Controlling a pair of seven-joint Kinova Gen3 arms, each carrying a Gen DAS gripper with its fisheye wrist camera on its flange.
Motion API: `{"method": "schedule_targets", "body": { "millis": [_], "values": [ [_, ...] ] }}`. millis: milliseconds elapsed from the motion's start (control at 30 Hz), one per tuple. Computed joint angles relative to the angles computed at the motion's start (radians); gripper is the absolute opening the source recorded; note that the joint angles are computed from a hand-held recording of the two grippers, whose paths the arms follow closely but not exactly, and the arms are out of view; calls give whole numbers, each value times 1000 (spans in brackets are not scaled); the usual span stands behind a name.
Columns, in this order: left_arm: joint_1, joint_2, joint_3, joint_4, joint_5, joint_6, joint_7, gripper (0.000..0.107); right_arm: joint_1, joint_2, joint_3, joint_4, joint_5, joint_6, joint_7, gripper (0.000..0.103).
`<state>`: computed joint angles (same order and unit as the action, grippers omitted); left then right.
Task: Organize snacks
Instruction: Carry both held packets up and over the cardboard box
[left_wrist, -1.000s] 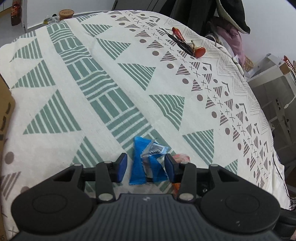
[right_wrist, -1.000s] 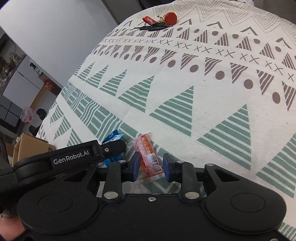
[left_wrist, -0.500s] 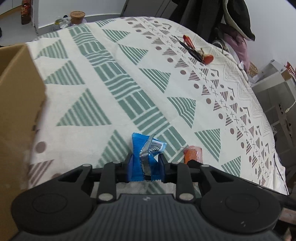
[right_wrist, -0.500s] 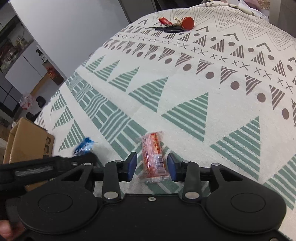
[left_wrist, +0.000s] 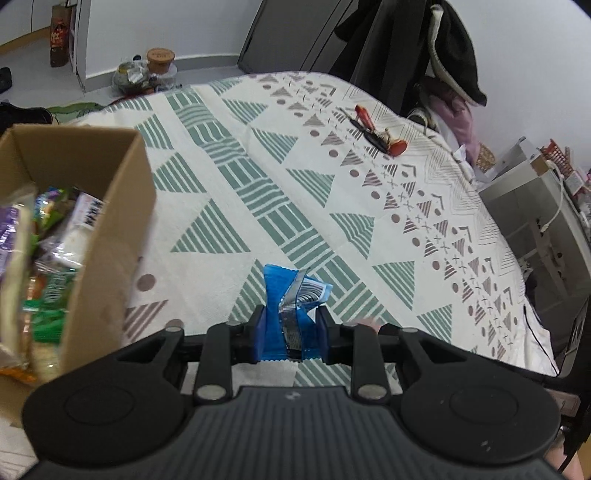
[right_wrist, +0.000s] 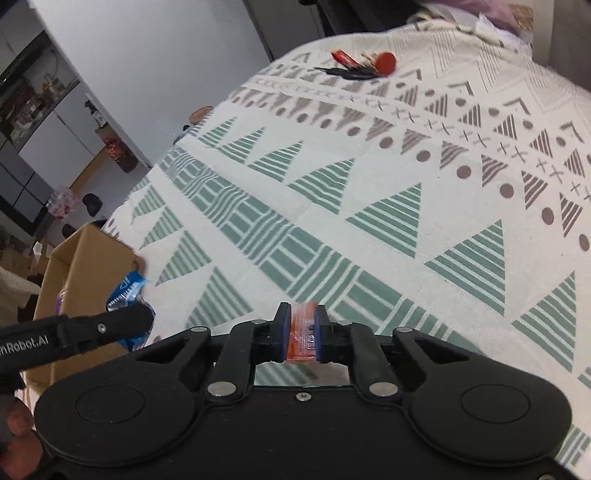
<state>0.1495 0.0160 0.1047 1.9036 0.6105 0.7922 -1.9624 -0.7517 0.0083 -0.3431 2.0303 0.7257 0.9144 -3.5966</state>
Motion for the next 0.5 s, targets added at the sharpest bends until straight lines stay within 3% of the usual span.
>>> {"method": "schedule_targets", "body": {
  "millis": [267,500],
  "values": [
    [-48,-89,-68,21,59,76,-88,27,-48,-3,-37,-55,17,81,-52,10],
    [-88,-141,-125,22,87,138,-141,27,-115,16,-59,-146,58,212,-98,10]
  ]
}}
